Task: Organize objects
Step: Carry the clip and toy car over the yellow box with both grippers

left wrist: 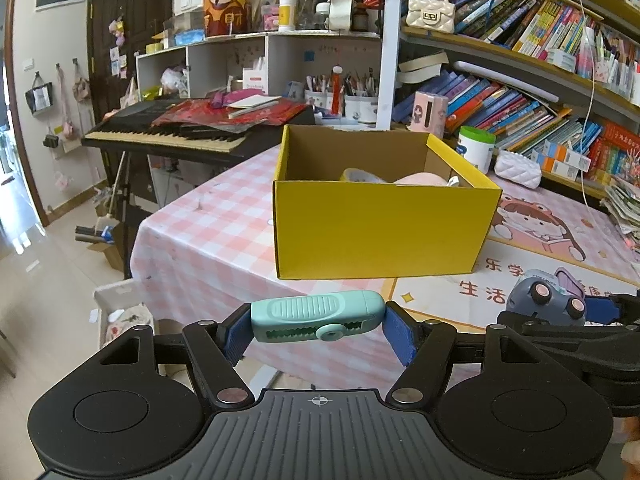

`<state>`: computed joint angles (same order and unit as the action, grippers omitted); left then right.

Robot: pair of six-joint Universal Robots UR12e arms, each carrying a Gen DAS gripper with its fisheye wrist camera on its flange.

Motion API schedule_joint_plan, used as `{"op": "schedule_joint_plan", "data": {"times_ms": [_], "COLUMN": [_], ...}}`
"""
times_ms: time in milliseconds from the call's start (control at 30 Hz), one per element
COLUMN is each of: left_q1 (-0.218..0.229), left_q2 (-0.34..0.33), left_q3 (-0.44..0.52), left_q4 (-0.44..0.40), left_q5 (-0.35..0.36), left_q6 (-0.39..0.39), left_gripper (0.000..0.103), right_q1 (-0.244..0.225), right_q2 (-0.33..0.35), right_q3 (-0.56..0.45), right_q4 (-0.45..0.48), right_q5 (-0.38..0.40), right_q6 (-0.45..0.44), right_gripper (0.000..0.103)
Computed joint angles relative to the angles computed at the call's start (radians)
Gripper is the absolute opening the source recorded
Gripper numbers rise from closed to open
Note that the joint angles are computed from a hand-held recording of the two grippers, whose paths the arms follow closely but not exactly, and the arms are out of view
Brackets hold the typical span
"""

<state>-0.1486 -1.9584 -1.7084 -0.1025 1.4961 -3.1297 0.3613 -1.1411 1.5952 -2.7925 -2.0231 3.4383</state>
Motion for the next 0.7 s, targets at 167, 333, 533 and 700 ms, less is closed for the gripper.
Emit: {"op": "schedule_joint_plan", "data": {"times_ms": [167,333,533,700], "left_q1": [-0.002,-0.006,-0.011,-0.017], "left_q2": [-0.002,-0.008,-0.023,-0.045], "left_q3": [0.004,0.014,0.037,0.069], "left_q4": [-0.009,-0.017,0.004,0.056], "left_q5": [-0.004,-0.005,0.022,0.046], "left_q6": [-0.009,-0.014,-0.026,-0.033], "left_gripper": [0.069,0.069,0.069,0.069], "right_q1": [-0.004,-0.010,-0.023,-0.035], "right_q2": [-0.001,0.002,0.014,0.032], "right_q3": [-0.001,-0.006,-0.020,-0.044], "right_q4": [0.014,0.019,-0.020,-0.110], "right_q5": [0.003,0.012,0.038,0.055], "right_q6": [-0.003,-0.015,-0.036,-0.070], "right_gripper": [0.061,0.061,0.061,0.061]}}
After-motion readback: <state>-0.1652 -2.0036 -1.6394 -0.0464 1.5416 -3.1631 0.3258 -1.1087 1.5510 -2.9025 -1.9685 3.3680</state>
